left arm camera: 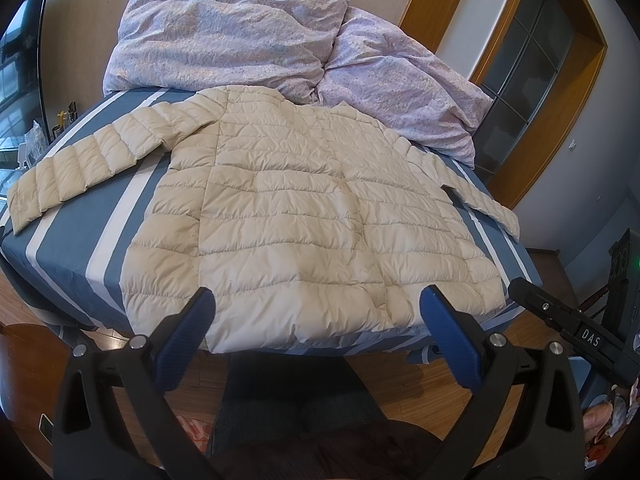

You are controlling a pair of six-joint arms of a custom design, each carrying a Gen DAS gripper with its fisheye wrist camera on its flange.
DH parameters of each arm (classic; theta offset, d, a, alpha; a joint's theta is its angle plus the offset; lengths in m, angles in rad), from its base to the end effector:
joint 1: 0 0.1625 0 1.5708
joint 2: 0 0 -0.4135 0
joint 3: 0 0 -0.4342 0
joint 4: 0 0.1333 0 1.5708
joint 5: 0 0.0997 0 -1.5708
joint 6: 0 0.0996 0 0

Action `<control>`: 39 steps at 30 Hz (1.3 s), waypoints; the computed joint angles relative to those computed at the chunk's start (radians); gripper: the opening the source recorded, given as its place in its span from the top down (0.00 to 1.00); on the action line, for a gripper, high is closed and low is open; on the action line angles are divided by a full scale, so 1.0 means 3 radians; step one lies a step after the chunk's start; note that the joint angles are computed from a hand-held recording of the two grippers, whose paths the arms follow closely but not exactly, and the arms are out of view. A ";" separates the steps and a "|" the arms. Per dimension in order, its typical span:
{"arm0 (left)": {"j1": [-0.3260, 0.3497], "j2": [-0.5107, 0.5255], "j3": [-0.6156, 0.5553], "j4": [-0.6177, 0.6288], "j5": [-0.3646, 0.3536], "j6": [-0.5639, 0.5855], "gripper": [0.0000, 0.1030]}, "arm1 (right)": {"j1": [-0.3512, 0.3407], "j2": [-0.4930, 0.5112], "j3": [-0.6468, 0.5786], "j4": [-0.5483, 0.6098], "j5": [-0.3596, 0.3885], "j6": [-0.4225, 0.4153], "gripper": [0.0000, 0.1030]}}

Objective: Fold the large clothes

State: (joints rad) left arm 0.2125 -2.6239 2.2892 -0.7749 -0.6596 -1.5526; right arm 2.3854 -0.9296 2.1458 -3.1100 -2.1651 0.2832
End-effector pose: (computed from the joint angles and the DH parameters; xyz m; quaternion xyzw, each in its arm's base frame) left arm -0.0657 -0.2311 0.4107 0.0153 0.8799 -0.4019 0.2532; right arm 0.4306 -0.2996 0.0401 0.2024 -0.9230 0.2819 0.1663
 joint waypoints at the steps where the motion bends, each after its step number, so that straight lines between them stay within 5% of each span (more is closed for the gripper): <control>1: -0.0003 0.0000 0.0000 0.0005 0.0000 -0.0005 0.02 | 0.0000 0.0000 0.0000 0.0000 0.0000 0.0000 0.01; 30: 0.0007 0.0006 -0.0001 -0.0001 0.0001 0.0006 0.02 | -0.0053 0.0013 -0.0035 0.0005 0.0024 -0.0032 0.01; 34: 0.0141 0.0038 0.0011 -0.0167 0.0027 0.0183 0.02 | -0.0048 0.0019 -0.0051 0.0054 0.0000 0.0022 0.01; 39: 0.0668 0.0196 0.0105 -0.0971 0.0177 0.0951 0.02 | -0.0159 0.0111 -0.0162 0.0071 -0.0019 -0.0024 0.01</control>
